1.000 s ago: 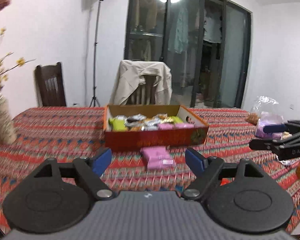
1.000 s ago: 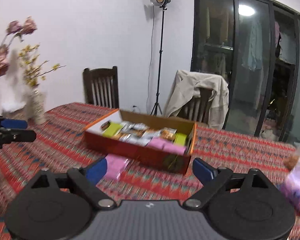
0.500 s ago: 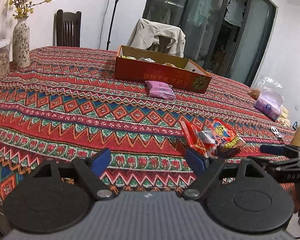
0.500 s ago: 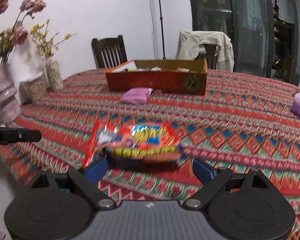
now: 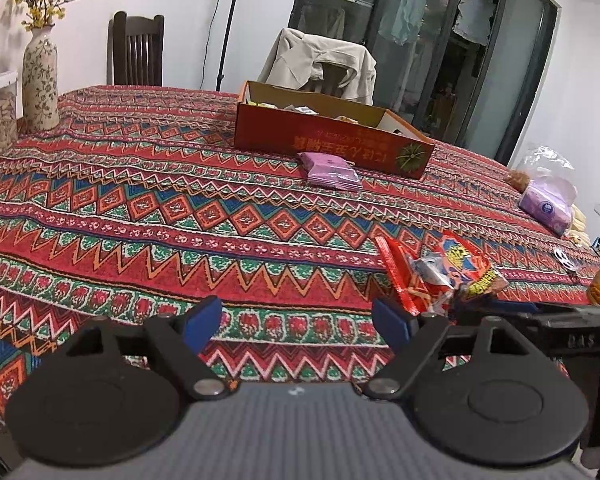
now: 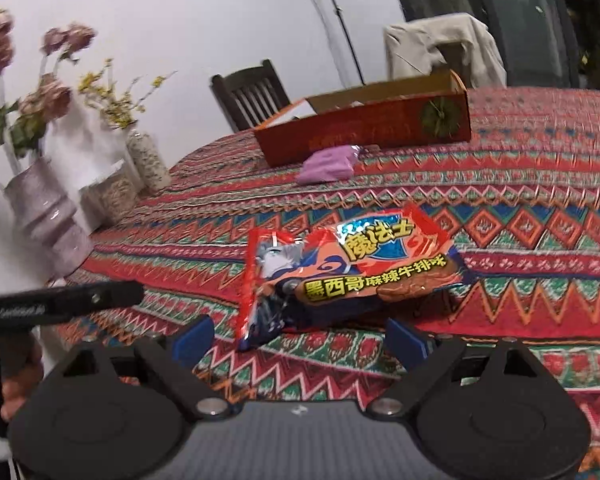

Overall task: Organize snacks
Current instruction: 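Grasp the red candy bag with the right tool while the left tool grasps a pink packet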

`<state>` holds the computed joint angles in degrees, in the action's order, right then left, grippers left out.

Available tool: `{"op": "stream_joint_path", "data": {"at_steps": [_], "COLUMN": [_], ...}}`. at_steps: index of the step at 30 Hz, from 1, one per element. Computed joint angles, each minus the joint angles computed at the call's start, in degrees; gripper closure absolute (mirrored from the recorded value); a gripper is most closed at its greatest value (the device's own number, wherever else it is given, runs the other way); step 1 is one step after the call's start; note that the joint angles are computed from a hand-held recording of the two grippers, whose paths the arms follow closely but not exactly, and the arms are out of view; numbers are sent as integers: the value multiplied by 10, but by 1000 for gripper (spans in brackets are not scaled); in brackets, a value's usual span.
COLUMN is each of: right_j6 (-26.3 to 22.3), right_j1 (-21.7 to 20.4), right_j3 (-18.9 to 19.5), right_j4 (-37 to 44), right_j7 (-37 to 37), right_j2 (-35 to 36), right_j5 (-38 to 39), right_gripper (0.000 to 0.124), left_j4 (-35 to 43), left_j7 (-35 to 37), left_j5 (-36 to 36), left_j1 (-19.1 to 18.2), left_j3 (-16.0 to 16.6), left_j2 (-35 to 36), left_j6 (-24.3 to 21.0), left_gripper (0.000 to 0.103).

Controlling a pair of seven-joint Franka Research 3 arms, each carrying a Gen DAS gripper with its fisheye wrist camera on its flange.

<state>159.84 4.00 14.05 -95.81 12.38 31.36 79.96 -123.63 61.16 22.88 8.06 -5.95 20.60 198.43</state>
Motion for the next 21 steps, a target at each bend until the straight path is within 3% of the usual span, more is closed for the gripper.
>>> {"op": "stream_joint_path", "data": {"at_steps": [4, 7, 13, 16, 17, 18, 21], "right_j6": [-16, 13, 62, 78, 79, 82, 67], "right_j1": [3, 15, 123, 177, 186, 190, 174], "right_j3": [4, 8, -95, -159, -172, -177, -170], "right_j4": [63, 130, 273, 304, 306, 302, 299], "right_j7": [58, 106, 322, 372, 379, 380, 391], "right_j2": [44, 88, 186, 215, 219, 219, 217], "right_j5": [-18, -37, -259, -359, -382, -400, -425], "right_gripper": [31, 26, 25, 34, 42, 53, 56], "left_j4": [23, 46, 100, 142, 158, 177, 250], "left_j7": [-20, -37, -46, -32, -21, -7, 39], "left_j5": [21, 42, 66, 75, 78, 79, 72], "left_j1": [35, 73, 119, 142, 150, 158, 162], "left_j3": [-24, -52, -92, -124, -138, -154, -189], "left_j2": [21, 40, 79, 105, 116, 129, 175], "left_j6": [-8, -20, -42, -66, -75, -85, -120], "left_gripper": [19, 19, 19, 19, 19, 19, 19]}}
